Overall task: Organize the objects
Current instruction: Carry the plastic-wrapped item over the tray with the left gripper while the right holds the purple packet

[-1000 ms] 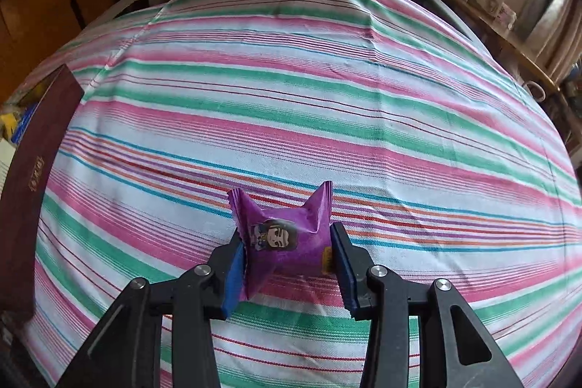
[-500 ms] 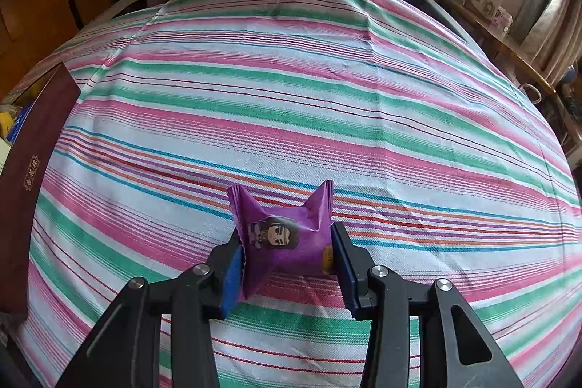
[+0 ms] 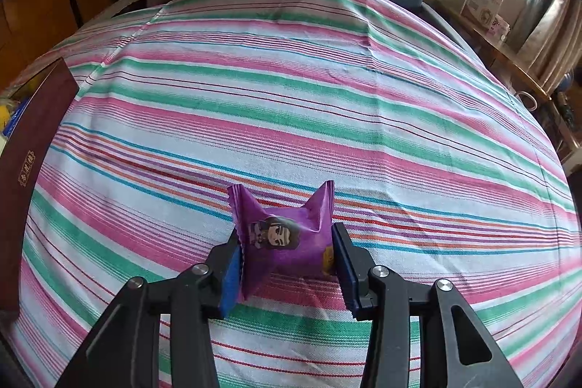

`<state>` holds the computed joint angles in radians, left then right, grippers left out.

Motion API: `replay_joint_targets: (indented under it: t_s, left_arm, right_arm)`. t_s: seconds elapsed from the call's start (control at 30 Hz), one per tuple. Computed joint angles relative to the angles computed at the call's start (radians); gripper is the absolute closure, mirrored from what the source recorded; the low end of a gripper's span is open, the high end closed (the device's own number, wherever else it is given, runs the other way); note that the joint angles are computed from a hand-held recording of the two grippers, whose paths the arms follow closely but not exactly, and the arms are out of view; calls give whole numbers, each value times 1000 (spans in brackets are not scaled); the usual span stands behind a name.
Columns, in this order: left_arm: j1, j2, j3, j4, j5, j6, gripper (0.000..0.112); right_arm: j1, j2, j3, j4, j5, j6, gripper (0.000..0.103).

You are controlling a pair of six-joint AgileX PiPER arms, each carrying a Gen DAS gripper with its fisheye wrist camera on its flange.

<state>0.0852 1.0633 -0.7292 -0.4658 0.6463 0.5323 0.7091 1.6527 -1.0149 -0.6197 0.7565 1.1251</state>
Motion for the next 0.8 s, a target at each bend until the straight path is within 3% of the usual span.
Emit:
replay_joint_targets:
  t_s: [0.47,0.67,0.8]
  left_arm:
    - [100,22,3,-91,59,115,78]
    - [296,72,-47,-250,201,288,78]
    - [368,155,-128,-309,310,292,78]
  right_arm:
    - [-7,-4,11,-22,-17,-1,56]
    - [9,11,-10,-31,18,-5,57]
    - [10,10,-11,-30,20,-8,57]
